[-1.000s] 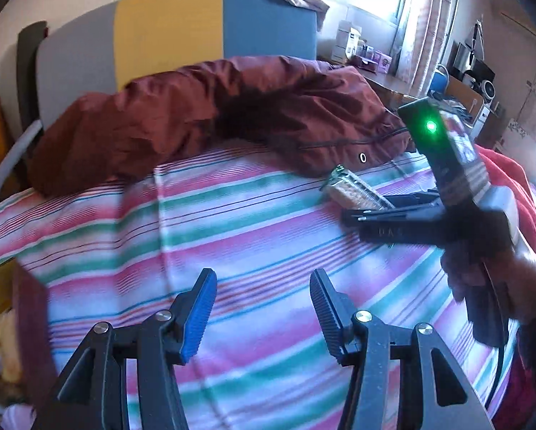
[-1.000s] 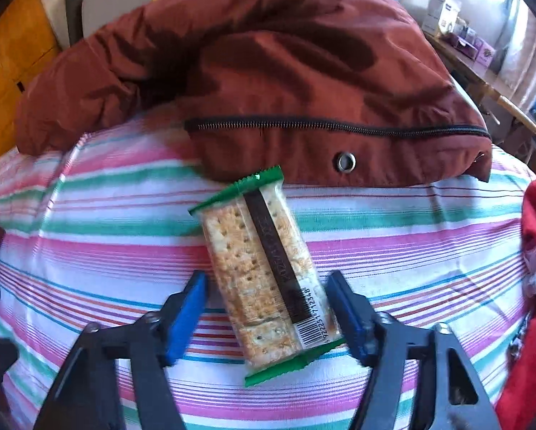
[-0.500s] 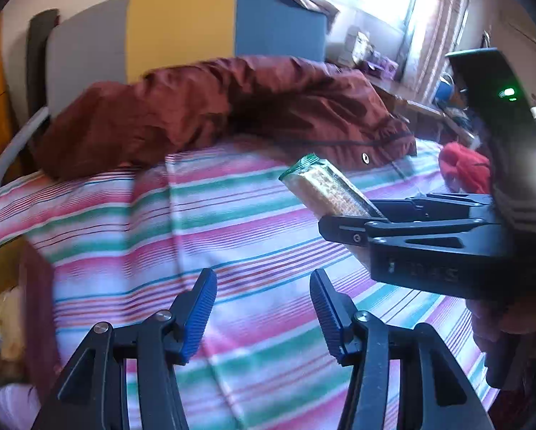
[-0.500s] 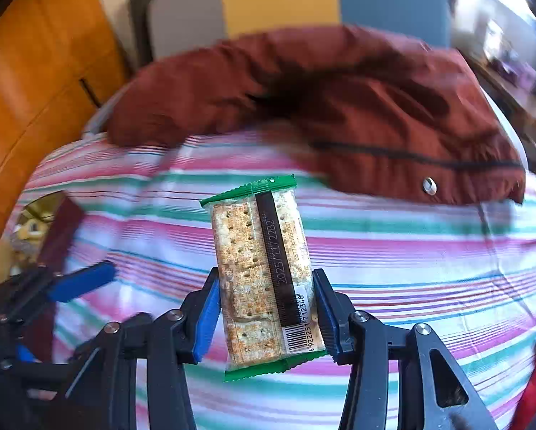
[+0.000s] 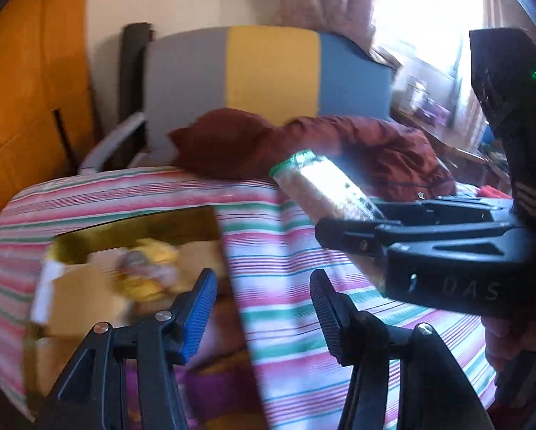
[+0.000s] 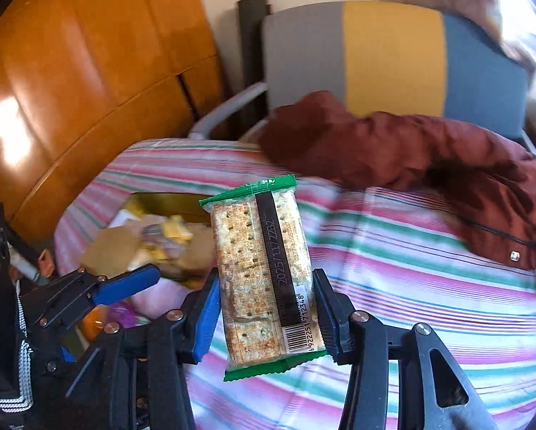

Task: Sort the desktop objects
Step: 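Carry the cracker packet into the gold tray and open the right gripper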

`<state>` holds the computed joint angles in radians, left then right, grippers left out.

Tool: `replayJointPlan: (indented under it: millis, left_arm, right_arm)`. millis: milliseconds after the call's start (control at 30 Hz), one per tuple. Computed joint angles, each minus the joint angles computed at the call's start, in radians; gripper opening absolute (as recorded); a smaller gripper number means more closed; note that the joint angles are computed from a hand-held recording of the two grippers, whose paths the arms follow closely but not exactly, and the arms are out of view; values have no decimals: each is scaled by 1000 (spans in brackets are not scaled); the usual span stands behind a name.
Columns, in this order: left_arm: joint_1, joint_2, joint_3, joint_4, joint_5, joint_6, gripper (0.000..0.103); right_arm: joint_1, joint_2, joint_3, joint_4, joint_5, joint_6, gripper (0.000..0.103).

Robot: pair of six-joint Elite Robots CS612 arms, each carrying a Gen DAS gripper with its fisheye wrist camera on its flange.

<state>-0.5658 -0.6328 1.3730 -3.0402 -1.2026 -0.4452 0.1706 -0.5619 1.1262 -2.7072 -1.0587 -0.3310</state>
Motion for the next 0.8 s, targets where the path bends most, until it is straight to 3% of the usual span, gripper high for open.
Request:
replayJointPlan:
  millis: [200,467,667,800]
  left_arm:
    - [15,-58,119,-51,58,-55,55]
    - [31,-99,226,-81,123,-156,55]
    - [46,-114,272,-81,133,-227,55]
    - [49,-118,283,-79,143,-248,55]
  right_arm:
    - [50,-8,19,30,20,-11,49]
    - [95,19,-10,61,18,67,49]
    - [123,43,-43,71,-51,108,52]
    - [129,60,-61,95,-52,125,55]
